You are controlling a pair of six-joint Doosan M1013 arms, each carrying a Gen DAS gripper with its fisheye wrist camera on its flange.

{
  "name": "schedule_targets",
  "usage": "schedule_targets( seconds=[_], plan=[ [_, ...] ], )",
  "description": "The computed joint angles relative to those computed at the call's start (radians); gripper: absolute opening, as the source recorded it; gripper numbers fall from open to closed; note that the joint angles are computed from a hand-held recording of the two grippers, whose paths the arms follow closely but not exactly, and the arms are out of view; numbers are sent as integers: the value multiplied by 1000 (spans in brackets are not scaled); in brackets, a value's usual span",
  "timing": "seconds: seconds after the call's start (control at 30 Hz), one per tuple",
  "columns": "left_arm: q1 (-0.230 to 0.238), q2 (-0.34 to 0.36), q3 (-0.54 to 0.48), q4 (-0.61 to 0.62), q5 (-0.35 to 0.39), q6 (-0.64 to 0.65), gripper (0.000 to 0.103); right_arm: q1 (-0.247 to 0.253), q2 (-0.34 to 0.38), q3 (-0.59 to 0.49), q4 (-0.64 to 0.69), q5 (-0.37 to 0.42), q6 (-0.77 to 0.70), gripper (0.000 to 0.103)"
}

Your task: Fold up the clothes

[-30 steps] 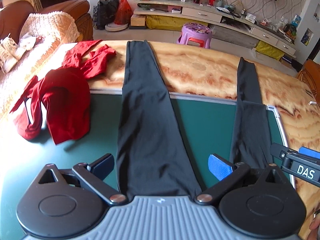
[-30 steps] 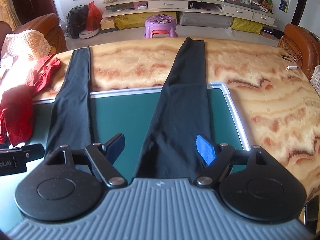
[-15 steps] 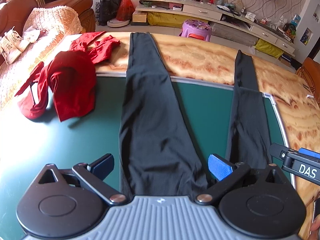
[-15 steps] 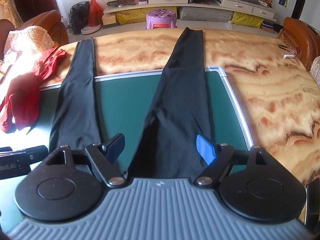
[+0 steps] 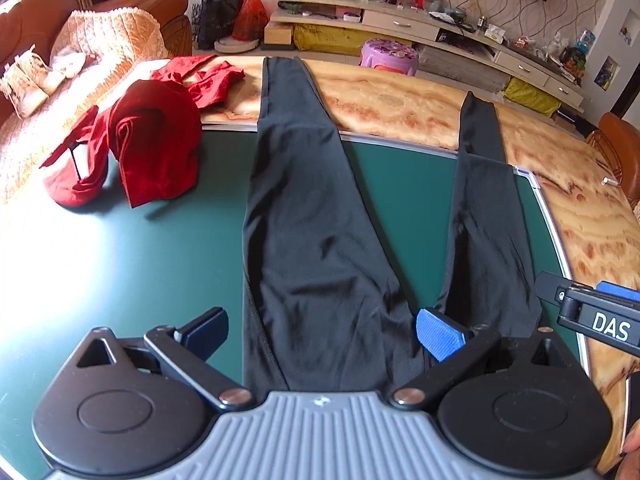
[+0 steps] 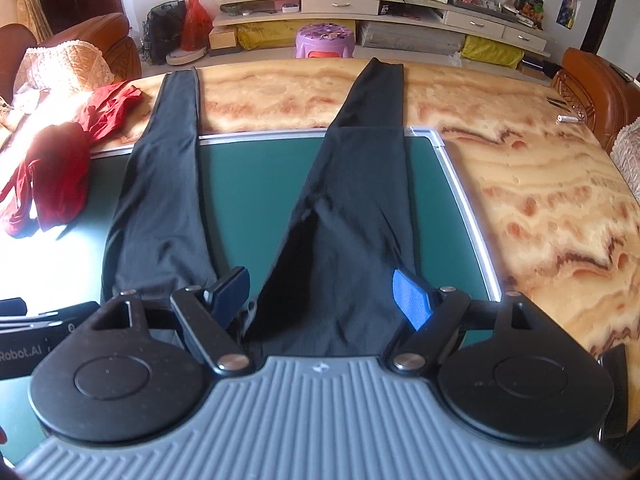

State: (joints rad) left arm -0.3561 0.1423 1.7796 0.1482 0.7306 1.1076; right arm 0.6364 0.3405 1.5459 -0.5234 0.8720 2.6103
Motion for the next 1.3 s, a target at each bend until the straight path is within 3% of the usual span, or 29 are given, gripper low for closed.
schedule_targets(
  seconds=[0.23,0.53,0.77,1.3],
  plan=[
    [-29,-36,45,98,-13,-53,103,22,-21,28,-27,9,20,87],
    [-36,-87,96,75,-23,-65,103,47,-50,60,-50,6,55,87],
    [-81,-136,155,141,-46,-121,103,78,-79,105,-91,-7,117,87],
    [-134,-218,253,183,-51,-224,103,132,-128,197,-93,-12,226,87]
  ],
)
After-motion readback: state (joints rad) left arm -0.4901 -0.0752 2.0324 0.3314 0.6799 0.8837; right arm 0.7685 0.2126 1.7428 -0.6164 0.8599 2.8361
